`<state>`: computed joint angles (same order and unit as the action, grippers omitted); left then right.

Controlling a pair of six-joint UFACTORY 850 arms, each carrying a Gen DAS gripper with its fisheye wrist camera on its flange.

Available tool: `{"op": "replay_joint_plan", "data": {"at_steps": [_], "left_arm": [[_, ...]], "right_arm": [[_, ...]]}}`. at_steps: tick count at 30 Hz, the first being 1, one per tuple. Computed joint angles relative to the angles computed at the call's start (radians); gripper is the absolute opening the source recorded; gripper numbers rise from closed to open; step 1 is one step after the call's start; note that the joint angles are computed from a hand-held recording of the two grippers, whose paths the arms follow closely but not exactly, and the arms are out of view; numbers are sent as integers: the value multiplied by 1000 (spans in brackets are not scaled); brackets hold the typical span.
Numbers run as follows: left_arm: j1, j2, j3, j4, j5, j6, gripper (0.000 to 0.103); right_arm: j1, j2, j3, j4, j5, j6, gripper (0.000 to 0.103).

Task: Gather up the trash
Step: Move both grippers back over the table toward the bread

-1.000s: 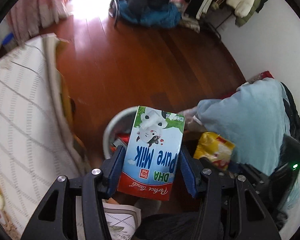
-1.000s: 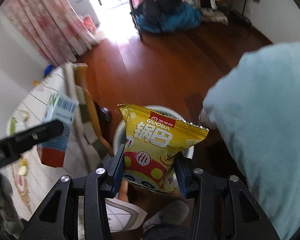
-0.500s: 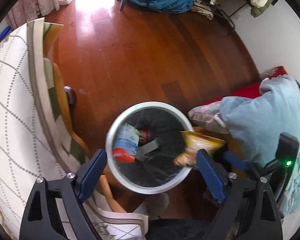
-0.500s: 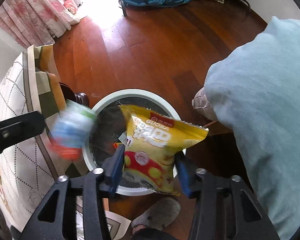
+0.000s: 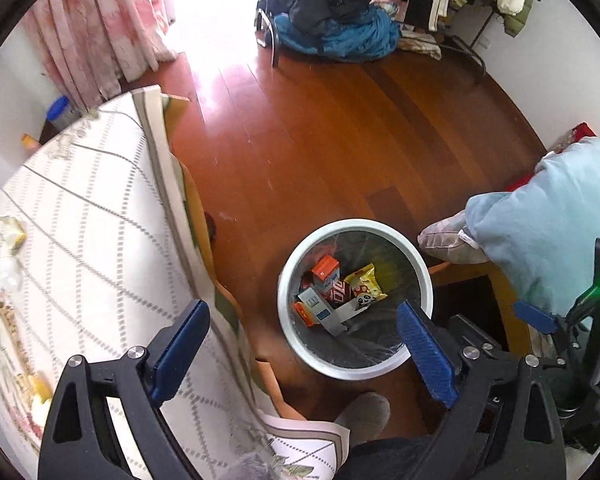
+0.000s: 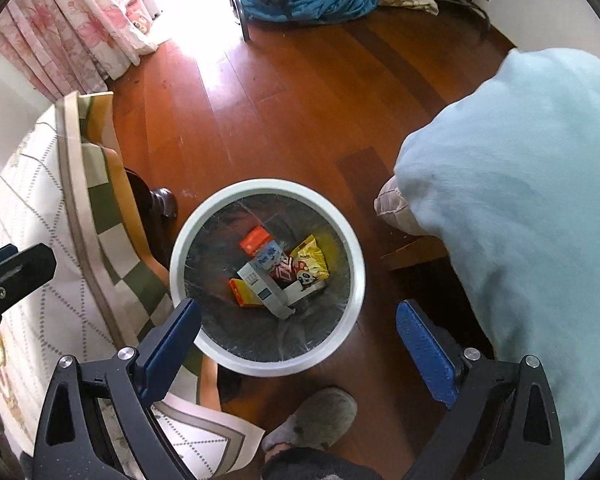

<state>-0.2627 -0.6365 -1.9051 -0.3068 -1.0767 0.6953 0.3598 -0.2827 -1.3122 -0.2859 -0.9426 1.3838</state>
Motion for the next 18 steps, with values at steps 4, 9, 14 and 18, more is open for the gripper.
{"op": "replay_joint_plan", "data": {"at_steps": [4, 9, 14, 18], "left_arm": [[20, 57, 37, -11, 27, 28, 95], [65, 126, 62, -64, 32, 86, 95], [122, 177, 66, -115, 28, 115, 95], [167, 203, 58, -113, 60, 105, 95]], "right_arm": [[44, 27, -33, -47, -67, 49, 100], [110, 49, -99, -122, -165, 121, 100], [182, 52, -191, -189, -260, 175, 100], [232, 31, -277, -229, -308, 201, 100]]}}
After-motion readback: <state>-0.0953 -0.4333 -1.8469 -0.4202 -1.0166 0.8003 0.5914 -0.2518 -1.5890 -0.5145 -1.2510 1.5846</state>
